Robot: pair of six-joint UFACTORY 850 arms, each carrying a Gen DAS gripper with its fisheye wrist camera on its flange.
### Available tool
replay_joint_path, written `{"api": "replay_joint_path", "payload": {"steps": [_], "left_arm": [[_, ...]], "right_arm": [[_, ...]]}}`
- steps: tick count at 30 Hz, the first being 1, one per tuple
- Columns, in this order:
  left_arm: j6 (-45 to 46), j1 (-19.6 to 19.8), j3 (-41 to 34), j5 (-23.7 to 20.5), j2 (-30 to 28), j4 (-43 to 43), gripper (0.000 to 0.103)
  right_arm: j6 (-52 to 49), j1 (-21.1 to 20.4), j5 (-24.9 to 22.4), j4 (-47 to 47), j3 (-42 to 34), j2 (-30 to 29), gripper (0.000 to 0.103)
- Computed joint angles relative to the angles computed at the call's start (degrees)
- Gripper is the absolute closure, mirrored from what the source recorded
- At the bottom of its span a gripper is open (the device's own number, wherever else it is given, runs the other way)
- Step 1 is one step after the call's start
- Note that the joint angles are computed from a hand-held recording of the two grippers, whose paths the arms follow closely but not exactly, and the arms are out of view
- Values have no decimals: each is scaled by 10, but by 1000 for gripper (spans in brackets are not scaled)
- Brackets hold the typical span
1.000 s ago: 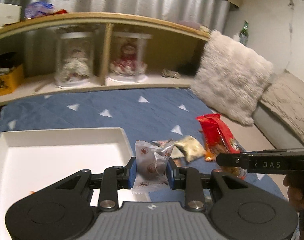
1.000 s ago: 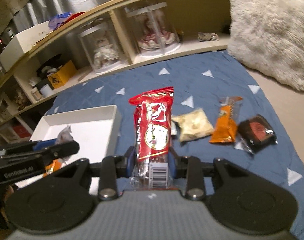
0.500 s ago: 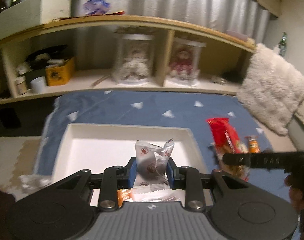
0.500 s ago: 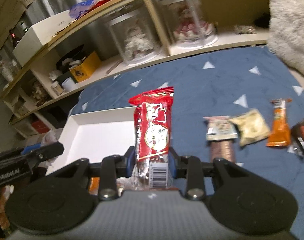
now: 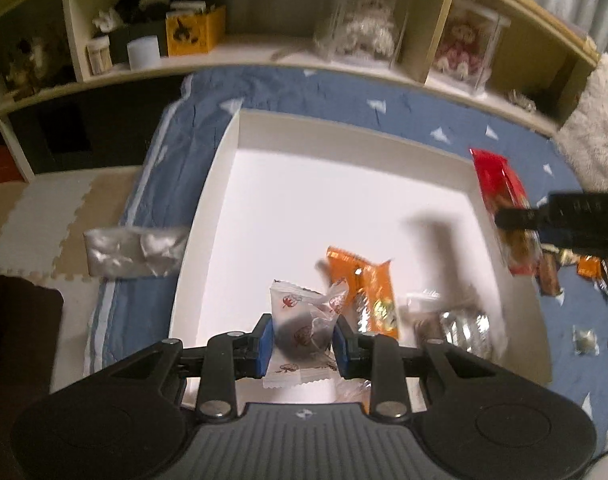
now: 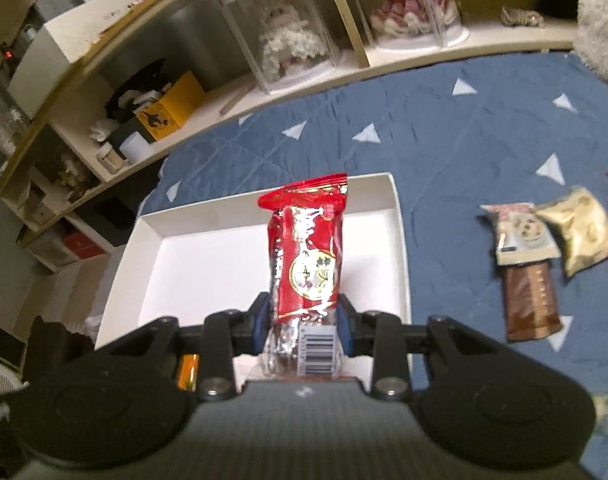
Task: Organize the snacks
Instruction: 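Carry the cookie bag with the left tool while the right tool carries the red wrapper into the box, then release the red wrapper from the right tool while the left tool releases the cookie bag in the box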
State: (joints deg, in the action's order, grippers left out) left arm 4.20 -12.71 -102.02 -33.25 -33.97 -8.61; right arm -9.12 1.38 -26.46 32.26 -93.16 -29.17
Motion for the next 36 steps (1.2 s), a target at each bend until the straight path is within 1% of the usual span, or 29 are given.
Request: {"api": "replay_joint_path", "payload": {"steps": [8,11,14,16,18,19,23,31,32,34,35,36], "left_arm": [[-1,10,-16,-28,-23,4,70],[-8,12,-21,-35,-29,13,70],[-11,13,-26,-44,-34,17,70],[-10,12,-29,-47,-36,22,70],[-4,11,-32,-49,-39,19,70],[-1,11,-33,-50,-40,18,70],[10,8,-35,-51,-39,13,70],[3,-2,-33,-52,-34,40,69],[1,-4,-33,-53,-33,44,68],[-8,-4,-32,-53,-31,51,55],[-21,-5,-31,-53,-30,60,42],[-33,-5,-30,-51,-29,68,37]], "right_arm": [[83,15,-15,-76,-62,-54,64],[124,19,-21,-116,-81,-69,64],[140,22,-20,-132,-93,-80,62],[115,20,-10,-103,-91,-82,54],[83,19,-3,-76,-81,-78,24],[84,21,0,-81,-77,-75,22],[76,25,4,-112,-58,-56,21],[43,16,0,-86,-22,-18,20],[42,15,0,-86,-21,-17,20],[36,13,-1,-83,-12,-9,20],[36,13,-1,-84,-7,-4,20],[37,12,0,-86,-4,-2,20]]}}
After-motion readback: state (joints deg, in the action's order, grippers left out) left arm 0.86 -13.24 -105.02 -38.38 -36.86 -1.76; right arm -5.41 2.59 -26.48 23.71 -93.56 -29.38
